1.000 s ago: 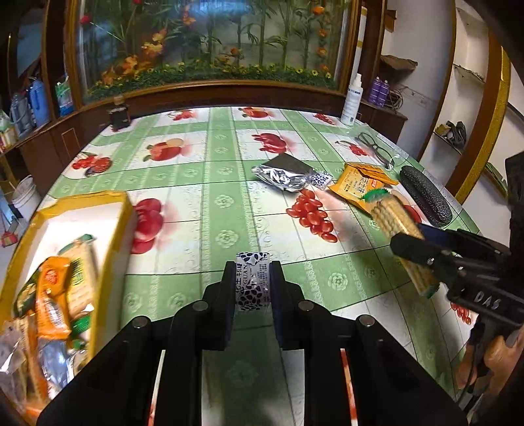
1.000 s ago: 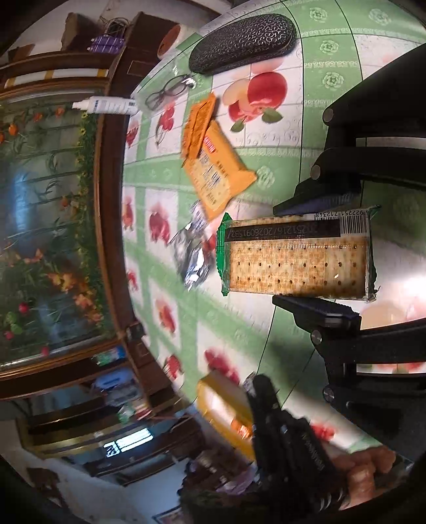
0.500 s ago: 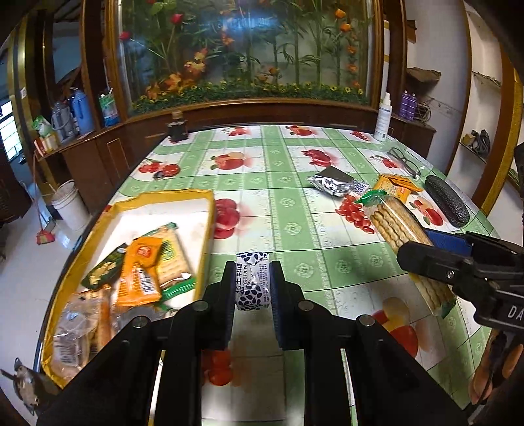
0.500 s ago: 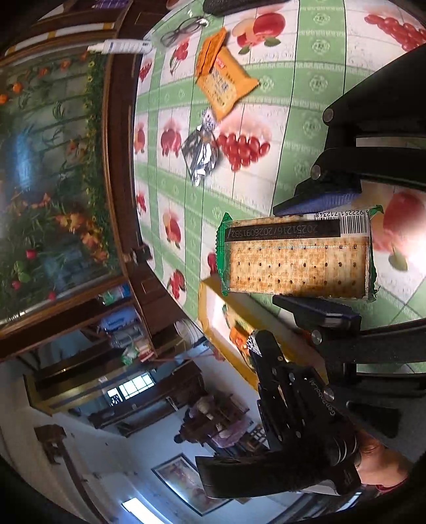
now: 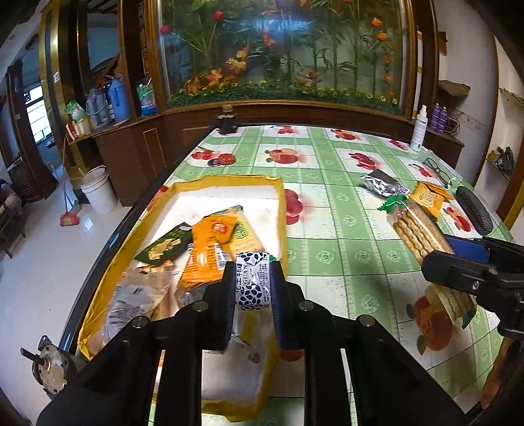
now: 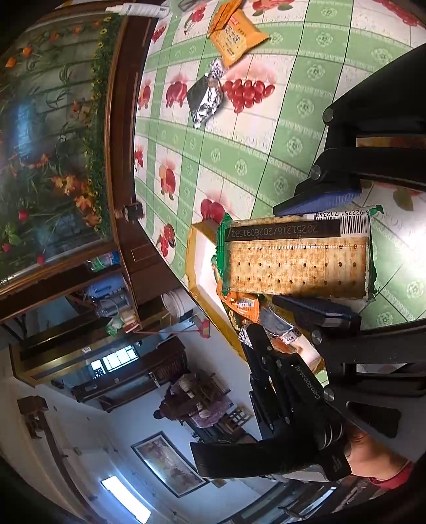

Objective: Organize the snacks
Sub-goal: 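Carry cracker pack and packet into the tray and open both tools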

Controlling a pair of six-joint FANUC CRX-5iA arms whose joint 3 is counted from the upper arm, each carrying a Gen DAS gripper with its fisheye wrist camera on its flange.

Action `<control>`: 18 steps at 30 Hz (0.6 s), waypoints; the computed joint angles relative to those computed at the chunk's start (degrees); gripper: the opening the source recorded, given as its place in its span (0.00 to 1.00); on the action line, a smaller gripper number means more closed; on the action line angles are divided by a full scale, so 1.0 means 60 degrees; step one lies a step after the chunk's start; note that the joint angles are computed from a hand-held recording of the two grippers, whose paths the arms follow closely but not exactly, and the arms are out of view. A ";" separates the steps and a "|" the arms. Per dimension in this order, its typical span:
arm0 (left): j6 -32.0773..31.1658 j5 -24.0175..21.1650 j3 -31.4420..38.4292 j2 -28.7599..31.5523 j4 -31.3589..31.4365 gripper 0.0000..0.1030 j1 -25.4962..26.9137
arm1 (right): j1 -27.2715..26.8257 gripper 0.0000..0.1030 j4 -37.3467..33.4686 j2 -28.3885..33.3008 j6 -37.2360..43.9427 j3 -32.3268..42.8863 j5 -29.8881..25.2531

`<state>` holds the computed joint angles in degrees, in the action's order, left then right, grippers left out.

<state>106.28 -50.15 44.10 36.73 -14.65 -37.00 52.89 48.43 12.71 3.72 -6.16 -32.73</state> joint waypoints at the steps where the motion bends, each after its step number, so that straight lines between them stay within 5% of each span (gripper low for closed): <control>1: 0.0033 0.0000 -0.0037 -0.0024 -0.0015 0.16 0.0021 | 0.0006 0.46 -0.0138 0.0082 0.0157 0.0118 0.0013; 18: 0.0486 0.0262 -0.0854 -0.0433 0.0019 0.16 0.0459 | 0.0124 0.46 -0.1652 0.1167 0.2154 0.1754 -0.0222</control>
<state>109.20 -48.58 38.98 34.13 -14.53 -34.24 53.63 38.52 19.71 16.65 4.37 -34.06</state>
